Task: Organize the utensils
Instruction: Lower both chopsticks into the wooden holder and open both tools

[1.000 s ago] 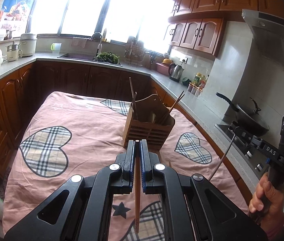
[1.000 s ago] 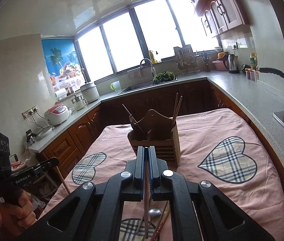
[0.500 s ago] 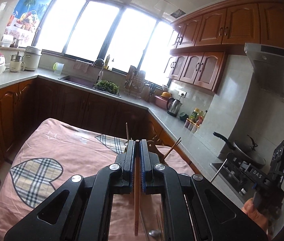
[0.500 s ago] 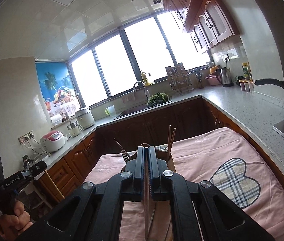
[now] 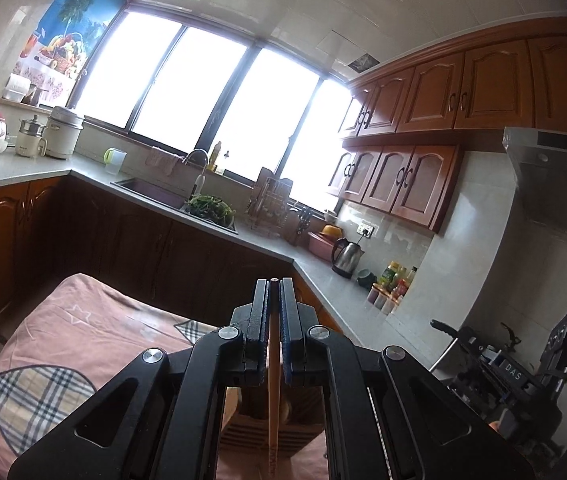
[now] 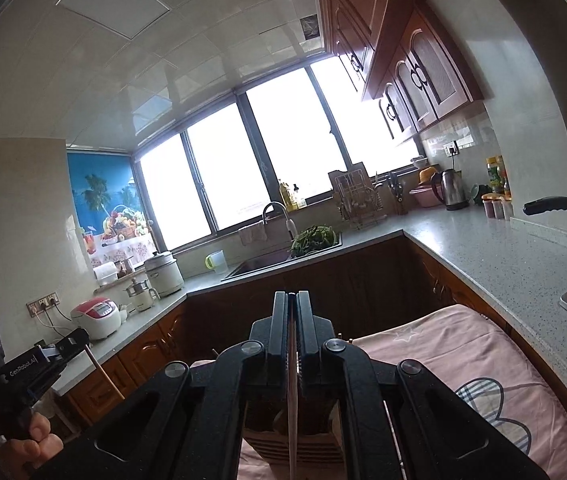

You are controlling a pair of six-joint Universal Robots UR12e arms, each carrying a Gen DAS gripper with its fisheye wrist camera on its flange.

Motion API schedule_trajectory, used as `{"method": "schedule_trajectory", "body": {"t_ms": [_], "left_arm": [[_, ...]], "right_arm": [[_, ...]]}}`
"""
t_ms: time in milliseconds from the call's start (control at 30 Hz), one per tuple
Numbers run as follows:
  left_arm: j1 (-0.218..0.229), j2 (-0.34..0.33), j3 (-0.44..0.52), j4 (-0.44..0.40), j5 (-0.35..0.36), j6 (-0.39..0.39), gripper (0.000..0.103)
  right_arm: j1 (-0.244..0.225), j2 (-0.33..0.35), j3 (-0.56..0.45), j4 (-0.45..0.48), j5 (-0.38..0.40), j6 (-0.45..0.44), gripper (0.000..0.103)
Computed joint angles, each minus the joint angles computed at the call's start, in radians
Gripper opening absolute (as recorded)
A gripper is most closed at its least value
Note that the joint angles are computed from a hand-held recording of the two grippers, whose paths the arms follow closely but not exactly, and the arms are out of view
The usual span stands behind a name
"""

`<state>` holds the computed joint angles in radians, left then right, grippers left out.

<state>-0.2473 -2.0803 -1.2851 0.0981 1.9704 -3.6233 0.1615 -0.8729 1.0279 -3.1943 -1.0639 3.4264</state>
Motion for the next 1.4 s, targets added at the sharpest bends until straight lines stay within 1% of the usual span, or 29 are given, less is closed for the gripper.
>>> {"method": "schedule_trajectory", "body": {"t_ms": [167, 333, 533, 700, 800, 900, 1033, 1167, 1200, 1233, 1400], "left_arm": [[0.013, -0.046, 0.064, 0.009, 0.024, -0.003, 0.004], [0.024, -0.094, 0.127, 0.0, 0.045, -0.017, 0.004], [0.03, -0.14, 0.17, -0.015, 0.072, -0.042, 0.004], [0.032, -0.165, 0.178, -0.042, 0.083, -0.057, 0.004], [0.034, -0.174, 0.177, -0.057, 0.076, -0.072, 0.004], [0.037, -0.181, 0.173, -0.073, 0.052, -0.076, 0.004], [0.034, -0.194, 0.185, -0.107, 0.023, -0.054, 0.004], [0.031, -0.201, 0.193, -0.152, -0.009, -0.029, 0.004], [0.032, -0.2, 0.196, -0.174, -0.02, -0.028, 0.005], [0.03, -0.202, 0.196, -0.174, -0.012, -0.024, 0.005], [0.039, -0.19, 0.187, -0.205, -0.045, -0.057, 0.005]], "right_arm": [[0.005, 0.058, -0.09, -0.016, -0.038, 0.034, 0.004], [0.013, 0.111, -0.171, 0.007, -0.074, 0.042, 0.004], [0.023, 0.149, -0.208, 0.019, -0.121, 0.036, 0.004], [0.031, 0.171, -0.217, 0.03, -0.138, 0.03, 0.004], [0.033, 0.176, -0.211, 0.04, -0.136, 0.034, 0.004], [0.035, 0.18, -0.207, 0.054, -0.128, 0.032, 0.004], [0.035, 0.181, -0.2, 0.083, -0.115, 0.023, 0.004], [0.037, 0.182, -0.195, 0.121, -0.101, 0.009, 0.004], [0.037, 0.182, -0.195, 0.131, -0.097, 0.006, 0.004], [0.037, 0.182, -0.194, 0.14, -0.095, 0.001, 0.004], [0.034, 0.182, -0.202, 0.166, -0.084, 0.01, 0.004]]}}
